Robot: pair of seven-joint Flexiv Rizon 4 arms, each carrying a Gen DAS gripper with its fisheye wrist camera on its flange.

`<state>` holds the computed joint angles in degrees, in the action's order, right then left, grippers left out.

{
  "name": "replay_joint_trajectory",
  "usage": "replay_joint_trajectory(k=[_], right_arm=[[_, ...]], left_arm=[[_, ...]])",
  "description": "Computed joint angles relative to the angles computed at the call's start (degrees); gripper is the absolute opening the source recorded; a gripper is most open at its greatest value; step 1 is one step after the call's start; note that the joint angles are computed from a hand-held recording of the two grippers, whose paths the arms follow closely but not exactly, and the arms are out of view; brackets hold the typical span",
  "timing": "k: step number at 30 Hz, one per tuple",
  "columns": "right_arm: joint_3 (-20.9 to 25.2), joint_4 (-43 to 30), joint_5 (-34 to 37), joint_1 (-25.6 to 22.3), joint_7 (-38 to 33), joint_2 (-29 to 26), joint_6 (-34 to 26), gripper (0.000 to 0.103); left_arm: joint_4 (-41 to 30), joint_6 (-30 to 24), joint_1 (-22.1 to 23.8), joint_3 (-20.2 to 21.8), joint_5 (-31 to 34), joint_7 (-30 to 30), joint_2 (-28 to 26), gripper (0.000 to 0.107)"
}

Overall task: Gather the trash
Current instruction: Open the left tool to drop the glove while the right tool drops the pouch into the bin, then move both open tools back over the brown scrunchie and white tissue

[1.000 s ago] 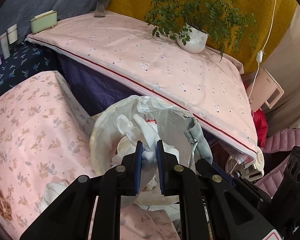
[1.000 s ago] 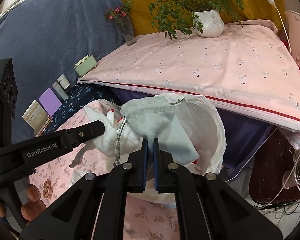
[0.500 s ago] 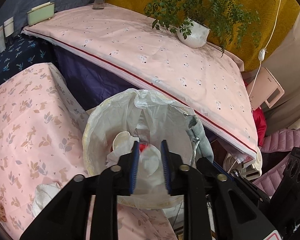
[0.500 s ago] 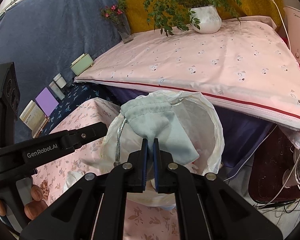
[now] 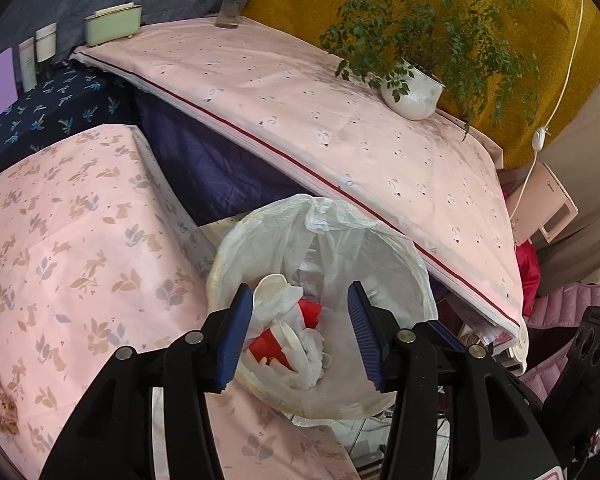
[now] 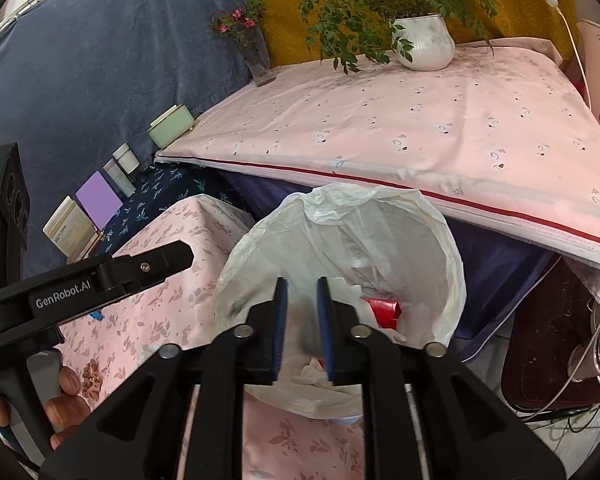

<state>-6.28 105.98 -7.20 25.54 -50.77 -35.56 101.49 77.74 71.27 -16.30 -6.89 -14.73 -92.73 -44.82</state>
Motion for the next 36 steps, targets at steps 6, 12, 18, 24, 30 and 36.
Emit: replay_joint_trajectory(k=[6, 12, 18, 24, 30, 36], right_arm=[[0.2, -0.2, 0.0, 0.8, -0.2, 0.4, 0.2, 0.029], [2.4, 0.1, -1.7, 1.9, -1.7, 1.3, -0.3, 0.032], [5.0, -0.6, -3.8, 3.7, -3.0, 1.0, -1.7, 0.036], [7.5, -0.9, -5.2, 5.2, -3.1, 0.2, -3.5, 0.040], [8.1, -0.9, -6.7, 7.7, -2.5, -1.1, -6.0, 0.044], [9.9, -2.7, -8.1, 8.0, -2.0, -3.4, -8.9, 0.046]], left_arm=[[3.6, 1.8, 0.5, 0.7, 0.0, -1.1, 1.9, 0.047], [9.0, 5.1, 1.0, 2.1, 0.7, -2.9, 5.0, 0.053], [15.3, 7.6, -0.3, 7.9, 4.1, -8.1, 9.1, 0.059], [22.6, 9.1, -2.3, 16.5, 10.0, -16.1, 13.5, 0.067], [28.7, 8.7, -1.9, 21.6, 15.8, -23.4, 16.5, 0.070], [32.6, 7.5, -0.1, 23.6, 20.8, -29.3, 17.5, 0.073]])
